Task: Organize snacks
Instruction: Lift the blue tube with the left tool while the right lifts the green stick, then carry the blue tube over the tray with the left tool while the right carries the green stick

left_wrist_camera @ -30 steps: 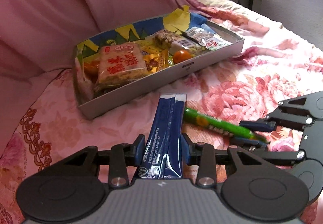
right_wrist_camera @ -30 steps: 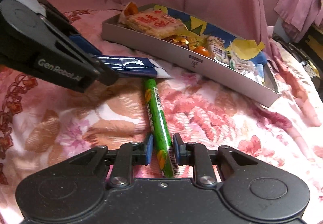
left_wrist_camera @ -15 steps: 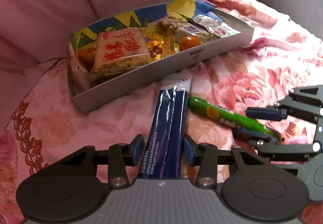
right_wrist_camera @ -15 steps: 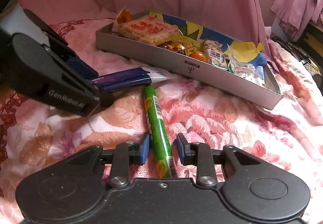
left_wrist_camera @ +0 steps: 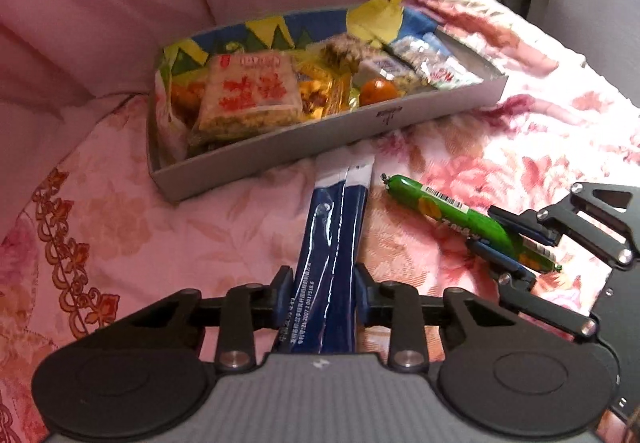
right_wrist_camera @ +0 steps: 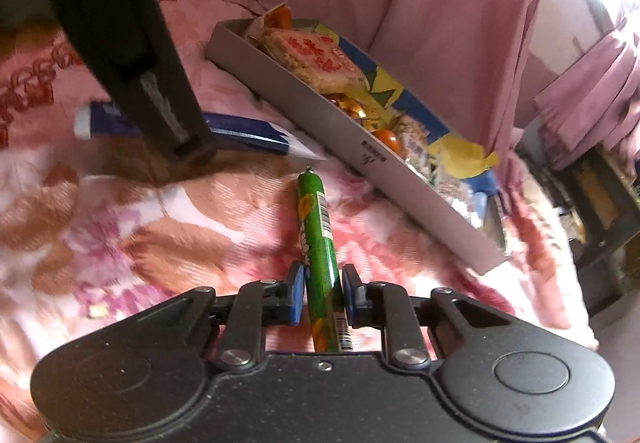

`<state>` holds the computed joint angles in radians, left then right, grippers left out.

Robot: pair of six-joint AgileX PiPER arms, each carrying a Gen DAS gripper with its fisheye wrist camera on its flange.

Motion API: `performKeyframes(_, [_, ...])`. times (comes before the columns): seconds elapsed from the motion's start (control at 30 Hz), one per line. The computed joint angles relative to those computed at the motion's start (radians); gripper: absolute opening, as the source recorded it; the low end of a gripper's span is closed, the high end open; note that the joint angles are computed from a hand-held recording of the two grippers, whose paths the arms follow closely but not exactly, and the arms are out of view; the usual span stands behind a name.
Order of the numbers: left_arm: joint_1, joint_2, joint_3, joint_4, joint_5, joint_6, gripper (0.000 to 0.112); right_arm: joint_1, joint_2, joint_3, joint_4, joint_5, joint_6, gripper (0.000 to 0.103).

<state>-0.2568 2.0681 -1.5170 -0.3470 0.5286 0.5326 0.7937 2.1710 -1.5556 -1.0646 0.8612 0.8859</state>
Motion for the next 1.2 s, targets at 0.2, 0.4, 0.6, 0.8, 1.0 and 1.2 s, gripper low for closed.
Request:
performKeyframes(0.2, [-0.011, -0.085, 0.088, -0.089, -0.067, 0.094, 0.032, 0.003, -0.054, 0.060, -0.082, 0.058, 0.045, 0.018])
performKeyframes(0.4, [-0.021, -0.117, 0.115, -0.126, -0.091, 0.128, 0.031, -0.001, -0.085, 0.092, -0.146, 0.096, 0.097, 0.018])
performKeyframes(0.6, [-0.018, -0.132, 0.121, -0.143, -0.099, 0.125, 0.030, 0.011, -0.092, 0.111, -0.213, 0.119, 0.131, 0.018])
performKeyframes(0.8, [-0.012, -0.179, 0.159, -0.266, -0.140, 0.241, 0.030, 0.025, -0.103, 0.124, -0.276, 0.147, 0.196, 0.018])
performKeyframes(1.0, [-0.030, -0.100, 0.013, -0.273, -0.197, 0.122, 0.030, -0.003, -0.066, 0.079, -0.407, 0.154, 0.253, 0.018])
performKeyframes(1.2, [-0.062, 0.065, -0.186, -0.034, -0.305, -0.173, 0.030, -0.118, 0.002, -0.031, -0.473, 0.080, 0.284, 0.018])
